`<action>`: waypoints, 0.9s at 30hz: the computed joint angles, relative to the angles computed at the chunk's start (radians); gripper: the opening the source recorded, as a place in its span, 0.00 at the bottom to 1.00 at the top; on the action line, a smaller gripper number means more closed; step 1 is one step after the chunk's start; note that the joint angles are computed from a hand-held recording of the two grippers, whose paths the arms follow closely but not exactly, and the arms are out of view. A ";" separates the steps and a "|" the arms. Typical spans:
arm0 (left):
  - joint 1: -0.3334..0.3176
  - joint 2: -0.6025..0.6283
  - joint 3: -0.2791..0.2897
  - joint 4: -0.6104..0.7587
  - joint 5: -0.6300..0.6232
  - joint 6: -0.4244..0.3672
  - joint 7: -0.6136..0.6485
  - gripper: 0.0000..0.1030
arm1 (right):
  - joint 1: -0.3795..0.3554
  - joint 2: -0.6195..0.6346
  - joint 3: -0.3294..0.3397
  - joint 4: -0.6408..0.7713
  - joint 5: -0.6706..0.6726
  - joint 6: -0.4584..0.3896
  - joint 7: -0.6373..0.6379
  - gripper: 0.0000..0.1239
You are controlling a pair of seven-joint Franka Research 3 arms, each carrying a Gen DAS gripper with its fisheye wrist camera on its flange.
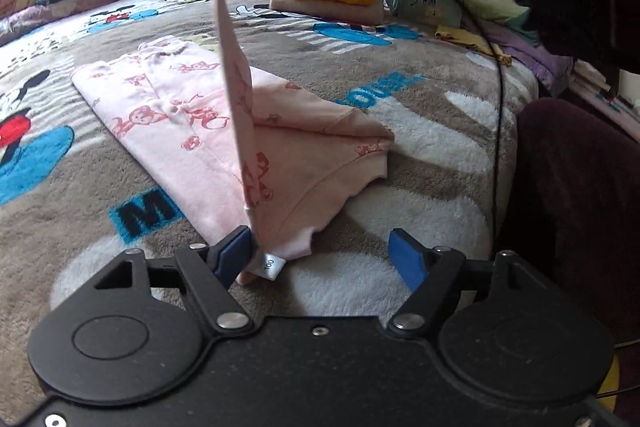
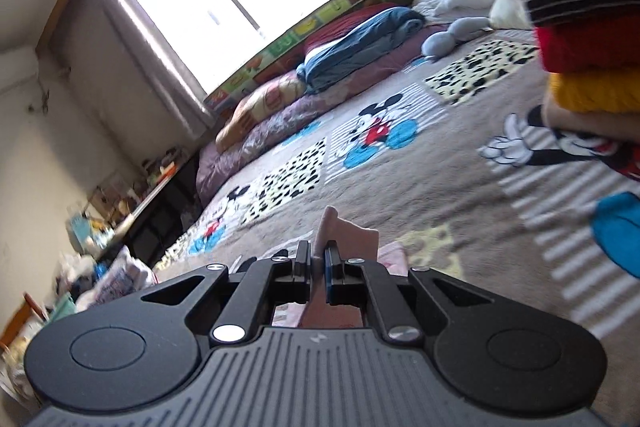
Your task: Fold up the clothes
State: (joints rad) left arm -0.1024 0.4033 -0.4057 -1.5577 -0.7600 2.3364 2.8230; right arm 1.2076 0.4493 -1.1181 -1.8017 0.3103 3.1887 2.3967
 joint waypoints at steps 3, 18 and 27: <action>0.006 0.005 0.000 0.007 -0.006 -0.014 -0.005 0.73 | -0.114 0.033 0.101 0.103 -0.028 -0.070 0.002 0.07; 0.026 0.050 -0.003 0.069 -0.027 -0.099 -0.031 0.74 | -0.528 0.233 0.486 0.607 -0.168 -0.416 -0.037 0.07; 0.037 0.077 -0.004 0.108 -0.033 -0.142 -0.042 0.74 | -0.684 0.376 0.636 0.866 -0.232 -0.577 -0.008 0.07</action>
State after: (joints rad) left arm -0.0655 0.4804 -0.4102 -1.4495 -0.7929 2.1939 2.7809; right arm 0.5235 0.8255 -0.4820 -0.9359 0.0779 2.6112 2.3891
